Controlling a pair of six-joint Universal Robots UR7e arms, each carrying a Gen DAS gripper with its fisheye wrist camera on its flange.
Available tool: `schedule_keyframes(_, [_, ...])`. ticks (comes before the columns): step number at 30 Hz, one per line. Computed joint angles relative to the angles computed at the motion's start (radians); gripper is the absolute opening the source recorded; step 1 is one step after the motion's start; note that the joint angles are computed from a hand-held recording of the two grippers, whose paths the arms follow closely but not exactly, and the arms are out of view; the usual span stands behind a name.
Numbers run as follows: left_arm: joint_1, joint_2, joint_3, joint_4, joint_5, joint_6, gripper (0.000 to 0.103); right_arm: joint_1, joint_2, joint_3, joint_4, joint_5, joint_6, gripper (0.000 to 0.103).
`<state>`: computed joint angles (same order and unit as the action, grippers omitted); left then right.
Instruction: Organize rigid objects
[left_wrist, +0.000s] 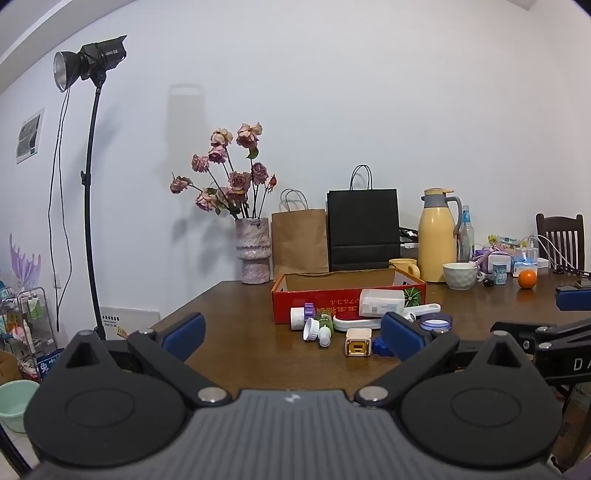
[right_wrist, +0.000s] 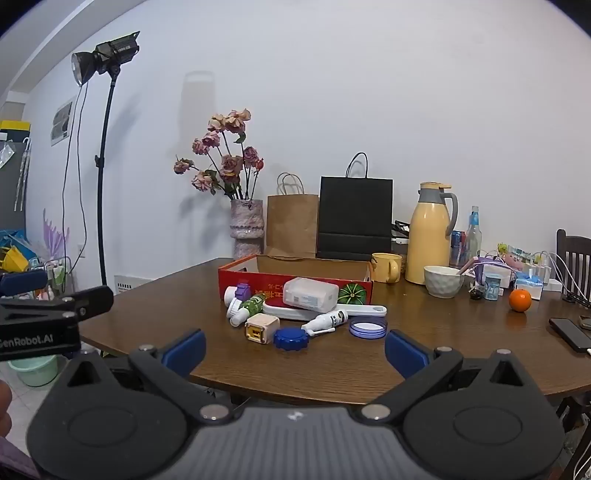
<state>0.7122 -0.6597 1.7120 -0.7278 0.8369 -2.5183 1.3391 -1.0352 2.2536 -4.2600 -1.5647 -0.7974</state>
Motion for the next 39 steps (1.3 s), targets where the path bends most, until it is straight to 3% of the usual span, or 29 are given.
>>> schedule_keyframes(22, [-0.001, -0.004, 0.012, -0.021, 0.018, 0.020, 0.103, -0.003, -0.004, -0.003, 0.013, -0.008, 0.010, 0.103])
schedule_keyframes(39, [0.009, 0.002, -0.012, 0.046, 0.035, 0.005, 0.103, 0.000, -0.006, -0.004, 0.036, -0.038, 0.022, 0.103])
